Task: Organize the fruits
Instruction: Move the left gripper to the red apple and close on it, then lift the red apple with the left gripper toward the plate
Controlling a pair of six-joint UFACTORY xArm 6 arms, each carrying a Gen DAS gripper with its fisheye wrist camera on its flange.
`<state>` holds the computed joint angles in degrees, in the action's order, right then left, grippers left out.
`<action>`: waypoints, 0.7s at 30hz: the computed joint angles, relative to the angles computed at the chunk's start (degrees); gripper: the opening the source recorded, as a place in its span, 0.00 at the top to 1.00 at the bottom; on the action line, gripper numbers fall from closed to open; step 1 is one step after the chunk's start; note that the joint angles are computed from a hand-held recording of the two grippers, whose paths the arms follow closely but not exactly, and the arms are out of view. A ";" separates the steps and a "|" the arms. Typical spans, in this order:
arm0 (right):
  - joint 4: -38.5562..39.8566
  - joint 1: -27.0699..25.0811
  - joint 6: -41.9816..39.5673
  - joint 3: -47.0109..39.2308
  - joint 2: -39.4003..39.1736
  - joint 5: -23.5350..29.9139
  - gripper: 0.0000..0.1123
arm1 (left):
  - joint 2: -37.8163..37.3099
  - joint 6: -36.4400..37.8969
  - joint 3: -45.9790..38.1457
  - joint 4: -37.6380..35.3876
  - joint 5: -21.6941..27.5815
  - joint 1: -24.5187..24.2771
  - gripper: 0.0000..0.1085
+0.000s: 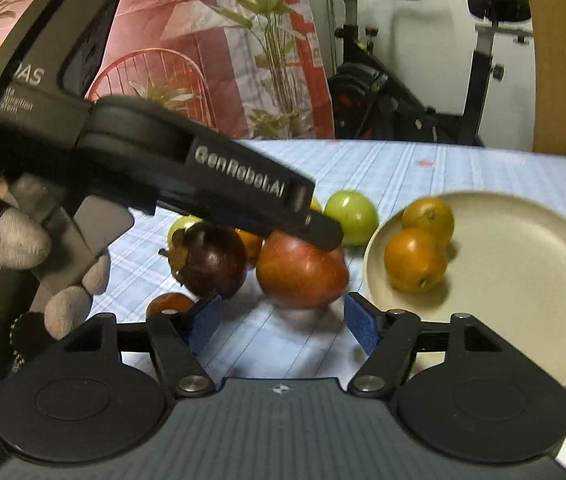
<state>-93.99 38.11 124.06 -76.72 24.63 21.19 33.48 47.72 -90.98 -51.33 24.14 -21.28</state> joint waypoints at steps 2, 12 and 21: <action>-1.58 0.00 1.32 0.02 -0.03 -0.21 0.37 | 0.08 -1.01 -0.25 0.42 0.25 -0.02 0.50; -2.69 -0.64 4.12 -0.09 0.78 -0.39 0.37 | -2.96 -1.45 3.59 0.53 1.35 0.68 0.51; 2.05 -0.57 -1.58 -2.56 2.80 1.73 0.38 | -4.49 -2.89 5.33 0.92 3.34 1.21 0.51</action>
<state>-91.94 37.53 122.48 -79.28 27.43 22.92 28.98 44.83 -85.66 -50.41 27.47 -20.07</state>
